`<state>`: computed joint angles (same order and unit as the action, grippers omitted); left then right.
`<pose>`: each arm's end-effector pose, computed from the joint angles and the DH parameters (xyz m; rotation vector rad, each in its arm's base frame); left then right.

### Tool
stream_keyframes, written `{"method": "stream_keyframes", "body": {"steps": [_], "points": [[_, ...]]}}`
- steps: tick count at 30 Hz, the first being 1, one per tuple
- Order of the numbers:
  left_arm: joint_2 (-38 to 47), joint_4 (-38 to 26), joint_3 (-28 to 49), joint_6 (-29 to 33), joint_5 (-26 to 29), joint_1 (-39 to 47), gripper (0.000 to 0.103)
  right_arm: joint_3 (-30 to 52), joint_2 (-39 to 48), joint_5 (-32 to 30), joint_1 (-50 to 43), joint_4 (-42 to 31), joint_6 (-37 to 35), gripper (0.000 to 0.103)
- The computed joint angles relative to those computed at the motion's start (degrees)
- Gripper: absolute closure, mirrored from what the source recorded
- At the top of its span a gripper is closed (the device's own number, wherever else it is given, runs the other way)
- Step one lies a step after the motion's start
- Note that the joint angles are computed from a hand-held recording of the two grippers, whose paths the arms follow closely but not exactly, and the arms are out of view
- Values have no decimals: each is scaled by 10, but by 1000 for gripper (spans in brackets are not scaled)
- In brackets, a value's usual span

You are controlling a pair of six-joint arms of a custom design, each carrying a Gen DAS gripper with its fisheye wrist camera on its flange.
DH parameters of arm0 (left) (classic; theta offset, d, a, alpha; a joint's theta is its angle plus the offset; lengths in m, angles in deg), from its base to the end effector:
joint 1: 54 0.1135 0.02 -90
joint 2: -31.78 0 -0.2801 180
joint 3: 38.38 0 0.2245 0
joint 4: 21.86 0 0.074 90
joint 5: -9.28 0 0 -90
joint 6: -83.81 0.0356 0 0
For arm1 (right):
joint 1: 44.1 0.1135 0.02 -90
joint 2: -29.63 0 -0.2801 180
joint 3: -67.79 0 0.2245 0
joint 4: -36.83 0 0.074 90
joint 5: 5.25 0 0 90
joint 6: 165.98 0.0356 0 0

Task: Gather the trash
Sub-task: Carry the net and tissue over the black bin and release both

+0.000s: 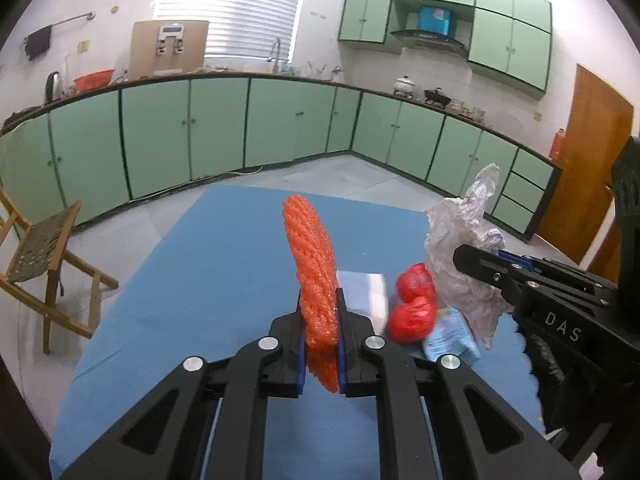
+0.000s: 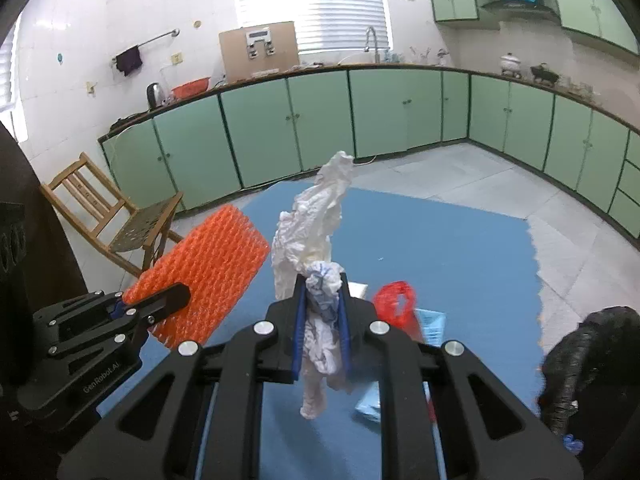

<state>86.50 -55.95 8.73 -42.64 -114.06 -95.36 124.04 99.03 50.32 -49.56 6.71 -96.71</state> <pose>0.1317 -0.0899 0.2434 -0.1956 2.1530 -0.1041 0.2163 -0.0005 0.2538 -0.5808 2.1290 0.4460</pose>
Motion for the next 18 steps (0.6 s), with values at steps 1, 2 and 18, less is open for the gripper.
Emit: {"method": "stream_keyframes", "body": {"steps": [1,2,18], "points": [[9,0,8,-5,-8,-12,92,1,-6,-4,-10,-7,-4,90],[18,1,15,-10,-15,-26,92,4,-9,-11,-24,-14,-10,90],[218,112,135,5,-29,-154,92,79,49,-141,-338,-136,-197,90]]}}
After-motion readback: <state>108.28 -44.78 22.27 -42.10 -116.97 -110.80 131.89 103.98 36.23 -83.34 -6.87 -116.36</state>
